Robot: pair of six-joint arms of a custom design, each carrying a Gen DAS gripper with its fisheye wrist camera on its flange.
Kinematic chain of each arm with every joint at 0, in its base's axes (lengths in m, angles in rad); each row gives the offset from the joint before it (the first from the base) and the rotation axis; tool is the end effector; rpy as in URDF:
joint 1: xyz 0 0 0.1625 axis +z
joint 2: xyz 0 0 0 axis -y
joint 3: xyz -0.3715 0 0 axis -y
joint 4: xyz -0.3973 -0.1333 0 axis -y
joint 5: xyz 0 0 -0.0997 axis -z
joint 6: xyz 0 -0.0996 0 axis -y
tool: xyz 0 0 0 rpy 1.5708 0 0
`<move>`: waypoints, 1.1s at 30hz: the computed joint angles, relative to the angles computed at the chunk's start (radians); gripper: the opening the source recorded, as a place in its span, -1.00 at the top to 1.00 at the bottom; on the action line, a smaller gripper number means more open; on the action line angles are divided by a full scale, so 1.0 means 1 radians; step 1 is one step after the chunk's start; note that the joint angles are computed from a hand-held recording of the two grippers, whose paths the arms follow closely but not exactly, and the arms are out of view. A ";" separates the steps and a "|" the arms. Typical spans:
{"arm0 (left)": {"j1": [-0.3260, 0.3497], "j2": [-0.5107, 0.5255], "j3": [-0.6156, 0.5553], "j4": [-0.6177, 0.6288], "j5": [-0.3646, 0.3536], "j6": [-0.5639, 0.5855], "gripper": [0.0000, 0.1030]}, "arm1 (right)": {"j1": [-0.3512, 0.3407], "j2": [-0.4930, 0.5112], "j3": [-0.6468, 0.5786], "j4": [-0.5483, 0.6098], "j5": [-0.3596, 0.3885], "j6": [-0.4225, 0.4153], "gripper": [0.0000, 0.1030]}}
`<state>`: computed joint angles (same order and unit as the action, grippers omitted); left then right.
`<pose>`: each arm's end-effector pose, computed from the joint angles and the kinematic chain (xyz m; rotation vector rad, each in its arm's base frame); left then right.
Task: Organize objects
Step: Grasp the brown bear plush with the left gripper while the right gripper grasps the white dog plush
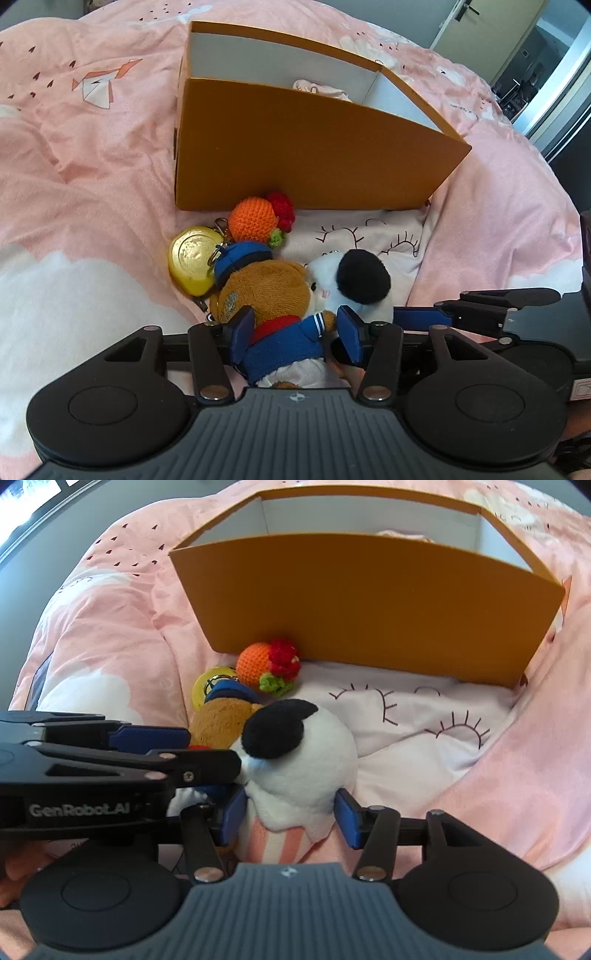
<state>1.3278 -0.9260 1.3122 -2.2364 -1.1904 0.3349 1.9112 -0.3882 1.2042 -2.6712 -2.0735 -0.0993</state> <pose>-0.0062 -0.7327 0.2484 0.7065 2.6360 -0.3591 0.3262 -0.6655 -0.0421 0.4812 -2.5984 0.4569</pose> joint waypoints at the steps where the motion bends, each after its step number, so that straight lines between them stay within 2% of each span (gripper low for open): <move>1: 0.000 0.003 -0.001 -0.001 0.003 0.002 -0.16 | -0.001 0.000 -0.001 0.002 0.003 0.003 -0.10; 4: -0.002 0.003 0.001 -0.007 0.015 0.008 -0.19 | -0.002 0.003 -0.004 0.007 0.003 0.000 -0.14; 9: -0.006 -0.013 0.013 -0.001 0.037 0.004 -0.03 | -0.010 0.009 -0.022 0.048 0.023 0.014 -0.28; 12: -0.001 -0.018 0.003 0.015 0.031 -0.012 0.02 | -0.023 0.006 -0.027 0.076 0.055 0.045 -0.26; 20: 0.002 -0.035 0.001 0.017 0.025 -0.010 0.25 | -0.010 -0.031 0.048 -0.047 0.062 0.008 -0.15; 22: 0.003 -0.037 -0.003 0.024 0.024 -0.006 0.25 | -0.014 -0.047 0.070 -0.077 0.096 0.002 -0.14; 25: 0.003 -0.040 -0.006 0.029 0.027 -0.004 0.26 | -0.026 -0.057 0.070 -0.050 0.158 0.012 -0.14; 29: -0.002 -0.049 0.005 0.015 0.046 0.009 0.26 | -0.040 -0.056 0.061 -0.026 0.195 0.037 -0.13; 33: -0.010 -0.058 0.016 -0.003 0.069 0.007 0.25 | -0.042 -0.053 0.060 -0.036 0.218 0.026 -0.12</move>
